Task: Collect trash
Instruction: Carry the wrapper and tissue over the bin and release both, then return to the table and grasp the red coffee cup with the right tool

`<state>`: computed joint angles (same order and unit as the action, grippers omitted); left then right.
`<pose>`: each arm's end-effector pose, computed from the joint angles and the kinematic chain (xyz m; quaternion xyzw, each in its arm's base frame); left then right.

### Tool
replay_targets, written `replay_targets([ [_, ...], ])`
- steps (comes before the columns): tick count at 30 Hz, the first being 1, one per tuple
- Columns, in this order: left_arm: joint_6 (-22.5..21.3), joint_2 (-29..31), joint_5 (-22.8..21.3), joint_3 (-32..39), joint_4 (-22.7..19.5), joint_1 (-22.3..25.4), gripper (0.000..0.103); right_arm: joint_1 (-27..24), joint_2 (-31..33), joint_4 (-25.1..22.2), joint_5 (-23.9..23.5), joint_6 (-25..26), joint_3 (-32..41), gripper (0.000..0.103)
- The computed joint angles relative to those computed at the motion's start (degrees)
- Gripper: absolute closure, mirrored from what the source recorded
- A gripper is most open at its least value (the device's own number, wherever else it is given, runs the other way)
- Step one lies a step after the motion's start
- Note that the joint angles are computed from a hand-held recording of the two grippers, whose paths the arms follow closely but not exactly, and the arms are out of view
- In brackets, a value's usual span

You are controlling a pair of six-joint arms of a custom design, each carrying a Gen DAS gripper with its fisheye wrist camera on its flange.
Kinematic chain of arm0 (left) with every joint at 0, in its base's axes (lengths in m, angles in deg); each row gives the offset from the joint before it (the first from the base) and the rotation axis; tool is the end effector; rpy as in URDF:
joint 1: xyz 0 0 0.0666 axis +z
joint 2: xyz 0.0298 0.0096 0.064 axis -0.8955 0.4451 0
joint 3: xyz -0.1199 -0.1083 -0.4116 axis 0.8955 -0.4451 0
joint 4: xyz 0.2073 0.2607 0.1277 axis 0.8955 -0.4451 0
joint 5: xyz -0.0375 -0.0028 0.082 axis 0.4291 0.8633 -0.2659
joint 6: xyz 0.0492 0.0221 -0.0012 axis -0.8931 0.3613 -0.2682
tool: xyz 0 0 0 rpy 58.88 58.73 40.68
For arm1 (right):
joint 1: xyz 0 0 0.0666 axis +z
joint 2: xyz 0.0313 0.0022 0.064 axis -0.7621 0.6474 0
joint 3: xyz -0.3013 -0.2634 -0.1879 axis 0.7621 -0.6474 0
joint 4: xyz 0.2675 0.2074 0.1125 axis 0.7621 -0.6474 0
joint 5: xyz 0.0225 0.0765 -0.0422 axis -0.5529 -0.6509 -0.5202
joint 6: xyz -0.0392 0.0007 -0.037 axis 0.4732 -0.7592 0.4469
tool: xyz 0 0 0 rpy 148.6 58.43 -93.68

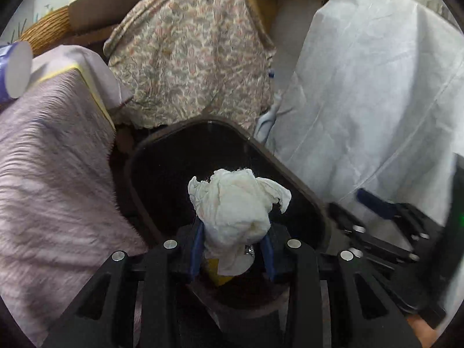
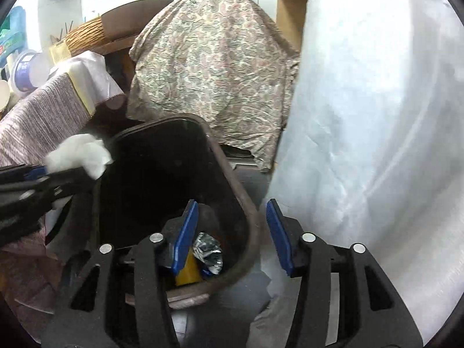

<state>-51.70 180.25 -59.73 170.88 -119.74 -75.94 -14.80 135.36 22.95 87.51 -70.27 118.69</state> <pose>0.5636 -0.1330 0.5260 0.1813 0.9285 -0.1357 0.2944 0.4904 0.3197 0.4718 0.0707 0.9171 -0.0208 0.3917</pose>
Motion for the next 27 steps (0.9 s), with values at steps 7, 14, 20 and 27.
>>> replay_targets([
  [7, -1.2, 3.4, -0.1, 1.0, -2.8, -0.7, 0.051, 0.3, -1.9, -0.2, 1.9, 0.4, -1.7, 0.052],
  [14, -2.0, 2.9, 0.8, -0.1, -2.0, -0.8, 0.037, 0.4, -3.0, -0.8, 4.6, 0.0, -1.9, 0.042],
  [20, -1.8, -1.9, 2.4, -4.2, 0.5, -0.2, 0.035, 0.6, -3.2, -1.0, 5.5, 0.2, -0.9, 0.042],
  [27, 0.5, -10.4, 8.2, -8.8, 4.8, 0.6, 0.024, 0.8, -2.3, -1.4, 5.6, 0.9, 2.3, 0.038],
])
